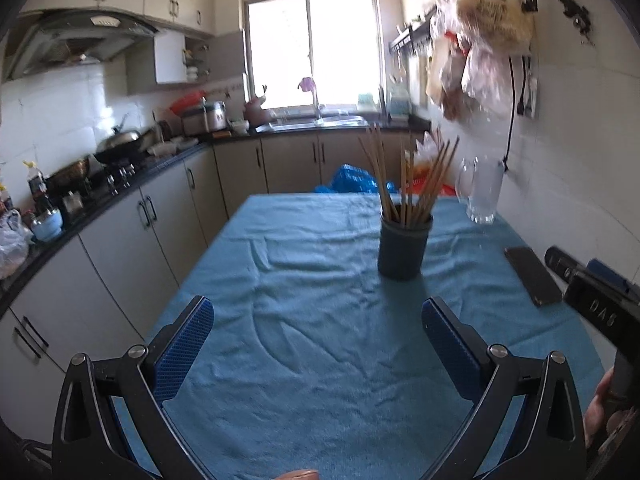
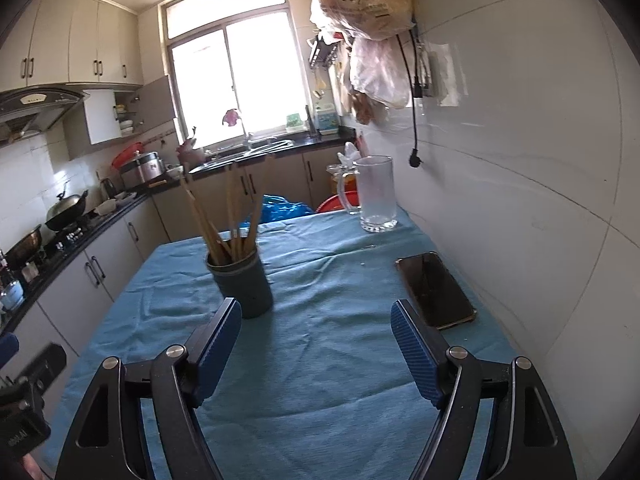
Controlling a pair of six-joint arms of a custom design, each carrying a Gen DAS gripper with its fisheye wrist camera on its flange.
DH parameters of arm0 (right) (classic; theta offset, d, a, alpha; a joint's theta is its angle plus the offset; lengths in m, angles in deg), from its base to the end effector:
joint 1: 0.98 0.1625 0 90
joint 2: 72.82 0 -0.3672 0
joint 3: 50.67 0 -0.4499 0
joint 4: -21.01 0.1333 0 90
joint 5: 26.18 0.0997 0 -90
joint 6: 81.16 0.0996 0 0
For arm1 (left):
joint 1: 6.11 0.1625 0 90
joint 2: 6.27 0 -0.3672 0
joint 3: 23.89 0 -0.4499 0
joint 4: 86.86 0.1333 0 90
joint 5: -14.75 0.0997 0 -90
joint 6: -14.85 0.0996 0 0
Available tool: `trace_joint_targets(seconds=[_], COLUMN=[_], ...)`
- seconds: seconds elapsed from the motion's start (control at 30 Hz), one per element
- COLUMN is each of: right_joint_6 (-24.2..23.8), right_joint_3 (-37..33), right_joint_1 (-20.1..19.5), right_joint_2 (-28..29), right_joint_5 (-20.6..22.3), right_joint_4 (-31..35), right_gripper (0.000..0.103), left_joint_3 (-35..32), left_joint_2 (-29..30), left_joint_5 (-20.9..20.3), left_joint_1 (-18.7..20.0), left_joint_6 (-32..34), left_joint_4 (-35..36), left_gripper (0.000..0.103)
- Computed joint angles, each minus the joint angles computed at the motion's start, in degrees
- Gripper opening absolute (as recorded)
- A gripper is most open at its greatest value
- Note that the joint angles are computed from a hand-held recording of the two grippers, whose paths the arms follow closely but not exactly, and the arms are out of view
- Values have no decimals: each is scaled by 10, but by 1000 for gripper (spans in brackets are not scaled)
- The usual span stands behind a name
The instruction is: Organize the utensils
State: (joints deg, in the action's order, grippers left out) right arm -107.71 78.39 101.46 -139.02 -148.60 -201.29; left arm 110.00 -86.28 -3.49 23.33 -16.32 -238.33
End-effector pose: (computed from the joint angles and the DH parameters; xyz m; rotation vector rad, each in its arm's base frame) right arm 0.1787 -0.4390 0.1619 0.3021 -2.1212 1.3695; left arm -0.2641 -0.4107 0.1430 0.4302 2.0329 -1.1734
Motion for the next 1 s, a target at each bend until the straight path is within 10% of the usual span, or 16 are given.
trace_joint_targets(seconds=[1.0], right_joint_6=[-19], right_joint_3=[-48], right_joint_1=[-2], right_joint_2=[64], right_joint_5=[-37], right_joint_4=[39], right_gripper=[82], left_joint_3=[-40], left_joint_2=[21], left_joint_5=[-55], left_joint_1=[74], left_joint_6=[-52], left_joint_4=[83], left_gripper=[103])
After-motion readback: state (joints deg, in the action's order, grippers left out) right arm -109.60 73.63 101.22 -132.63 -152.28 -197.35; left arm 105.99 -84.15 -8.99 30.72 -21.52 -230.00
